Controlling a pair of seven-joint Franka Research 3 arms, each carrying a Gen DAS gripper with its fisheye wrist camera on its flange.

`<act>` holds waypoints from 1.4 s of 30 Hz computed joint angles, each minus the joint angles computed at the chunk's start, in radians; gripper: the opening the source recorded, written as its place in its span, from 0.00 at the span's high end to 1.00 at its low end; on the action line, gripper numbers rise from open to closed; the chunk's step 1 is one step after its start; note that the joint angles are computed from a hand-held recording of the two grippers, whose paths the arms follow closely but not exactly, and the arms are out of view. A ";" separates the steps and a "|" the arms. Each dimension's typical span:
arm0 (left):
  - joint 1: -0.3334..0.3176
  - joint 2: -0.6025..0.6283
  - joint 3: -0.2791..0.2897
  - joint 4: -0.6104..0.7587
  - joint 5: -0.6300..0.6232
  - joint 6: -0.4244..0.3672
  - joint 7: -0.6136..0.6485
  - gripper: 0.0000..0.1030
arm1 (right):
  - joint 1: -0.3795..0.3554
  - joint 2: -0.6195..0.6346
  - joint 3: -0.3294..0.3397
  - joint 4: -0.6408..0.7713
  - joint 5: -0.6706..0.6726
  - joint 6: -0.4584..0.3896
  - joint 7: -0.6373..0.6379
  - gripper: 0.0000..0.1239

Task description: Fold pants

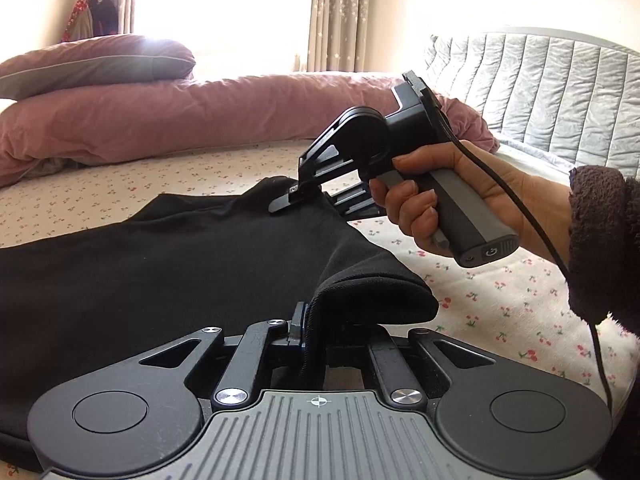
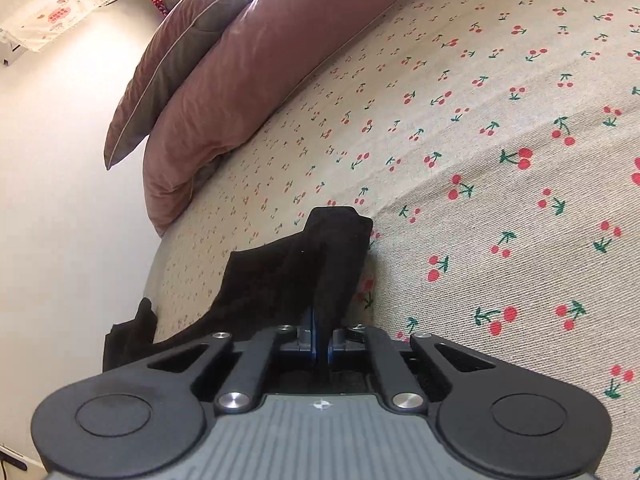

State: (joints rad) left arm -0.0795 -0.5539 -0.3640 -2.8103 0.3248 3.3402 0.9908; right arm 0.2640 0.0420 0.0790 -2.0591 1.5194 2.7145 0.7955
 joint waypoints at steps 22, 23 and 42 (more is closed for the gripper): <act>-0.361 0.060 0.354 0.019 0.055 0.126 -0.149 0.96 | -0.005 -0.259 -0.079 -0.215 0.045 0.009 0.102 0.97; -0.341 0.042 0.348 0.005 0.049 0.135 -0.164 0.96 | 0.002 -0.252 -0.075 -0.197 0.055 0.012 0.095 0.96; -0.056 -0.349 0.298 -0.179 -0.119 -0.248 -0.271 0.94 | 0.128 0.140 0.081 0.255 -0.602 0.029 0.580 0.94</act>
State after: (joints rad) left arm -0.1351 -0.9029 -0.0661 -2.9890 0.2058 3.0919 0.7199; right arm 0.3923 0.1821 0.1599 -1.8045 0.9175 2.7430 1.3751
